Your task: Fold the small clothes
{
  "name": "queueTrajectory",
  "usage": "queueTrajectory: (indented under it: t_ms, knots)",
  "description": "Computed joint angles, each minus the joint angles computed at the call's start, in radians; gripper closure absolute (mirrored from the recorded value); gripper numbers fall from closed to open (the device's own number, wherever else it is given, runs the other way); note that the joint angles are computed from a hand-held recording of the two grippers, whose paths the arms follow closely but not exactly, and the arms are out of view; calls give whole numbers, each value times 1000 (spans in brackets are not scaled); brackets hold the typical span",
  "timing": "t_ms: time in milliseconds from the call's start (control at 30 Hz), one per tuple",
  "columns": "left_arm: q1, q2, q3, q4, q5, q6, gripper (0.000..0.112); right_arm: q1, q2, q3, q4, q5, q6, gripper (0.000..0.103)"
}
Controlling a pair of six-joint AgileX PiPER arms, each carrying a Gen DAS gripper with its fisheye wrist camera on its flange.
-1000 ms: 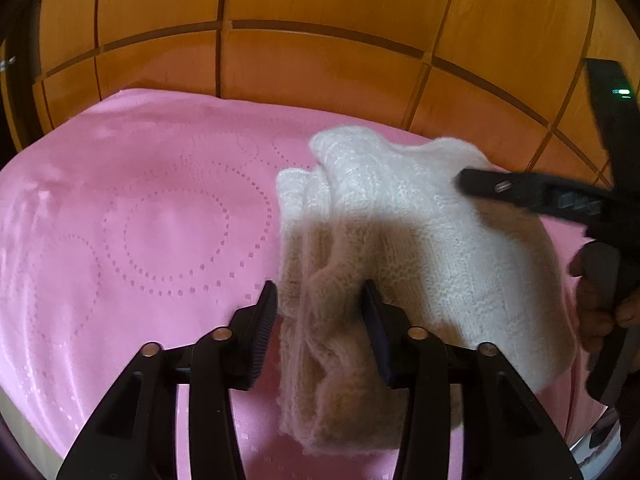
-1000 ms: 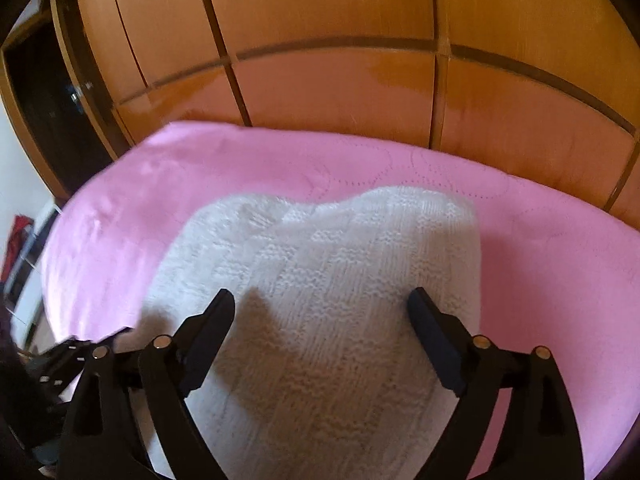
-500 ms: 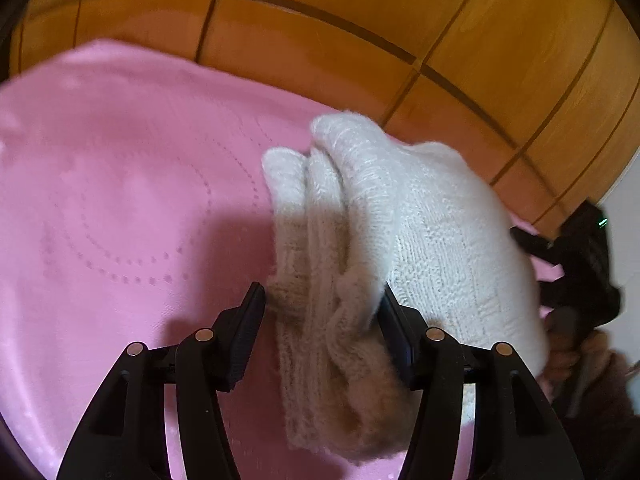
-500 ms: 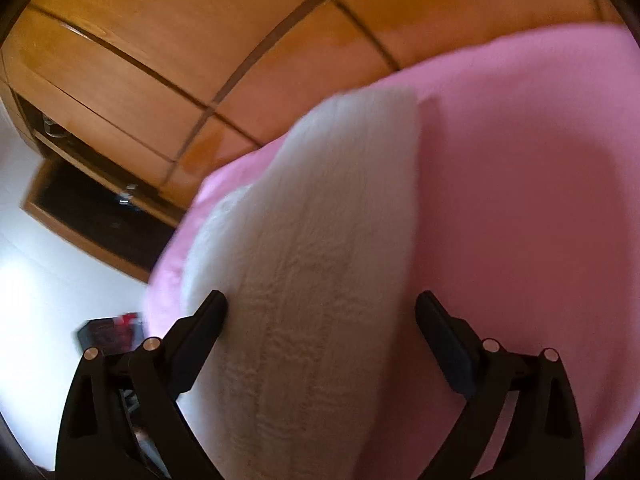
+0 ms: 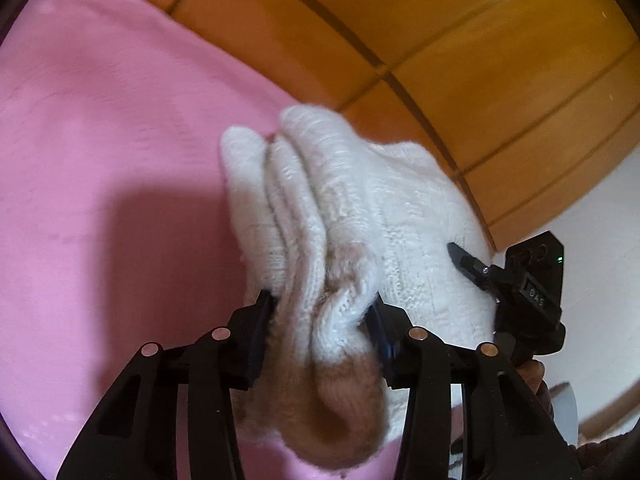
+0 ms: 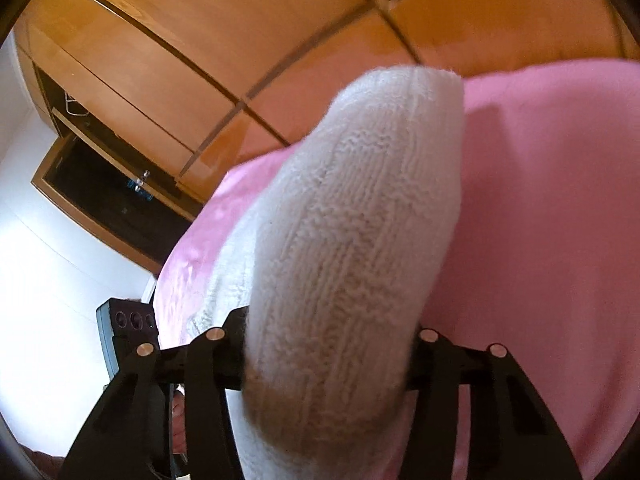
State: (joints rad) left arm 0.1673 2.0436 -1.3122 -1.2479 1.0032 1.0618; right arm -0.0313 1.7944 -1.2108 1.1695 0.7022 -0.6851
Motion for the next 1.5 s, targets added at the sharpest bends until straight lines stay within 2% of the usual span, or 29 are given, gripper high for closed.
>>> queueTrajectory:
  t_ms: [133, 300, 433, 500, 567, 600, 633, 700, 800, 867, 900, 1000, 1100, 1167, 1300, 1367, 1500]
  knots:
    - [-142, -1, -71, 18, 1, -65, 69, -127, -153, 103, 22, 18, -54, 55]
    - [-408, 56, -278, 96, -53, -201, 69, -435, -310, 200, -14, 111, -101, 55]
    - [-595, 176, -527, 255, -69, -379, 69, -659, -330, 244, -122, 128, -97, 55]
    - [-699, 216, -615, 430, -130, -509, 69, -736, -304, 269, -143, 147, -110, 53]
    - [-765, 239, -659, 575, -156, -607, 69, -788, -279, 311, -149, 145, -137, 42]
    - [-786, 226, -629, 614, -197, -624, 69, -804, -276, 332, -147, 143, -148, 36]
    - [-808, 198, -575, 646, -254, -633, 69, -817, -282, 352, -140, 138, -156, 26]
    - [-833, 158, -508, 701, -332, -663, 69, -836, -333, 379, -166, 105, -156, 24]
    - [-853, 110, -408, 775, -433, -699, 69, -774, -476, 405, -319, -38, -31, 30]
    - [-860, 86, -355, 798, -477, -723, 69, -726, -537, 400, -381, -77, 12, 36]
    - [-855, 76, -343, 809, -467, -734, 69, -689, -554, 391, -417, -92, 41, 36]
    - [-860, 98, -377, 859, -482, -798, 69, -569, -523, 360, -581, -140, 196, 44]
    - [-855, 82, -360, 897, -485, -830, 69, -460, -412, 322, -772, -171, 404, 43]
    - [-844, 71, -342, 881, -484, -819, 69, -402, -378, 350, -891, -262, 540, 43]
    - [-840, 42, -337, 912, -459, -879, 69, -337, -413, 347, -1107, -253, 790, 42]
    - [-849, 14, -303, 971, -482, -939, 54, -313, -455, 368, -1208, -247, 892, 37]
    - [-836, -66, -195, 941, -524, -933, 51, -263, -521, 403, -1319, -234, 1059, 26]
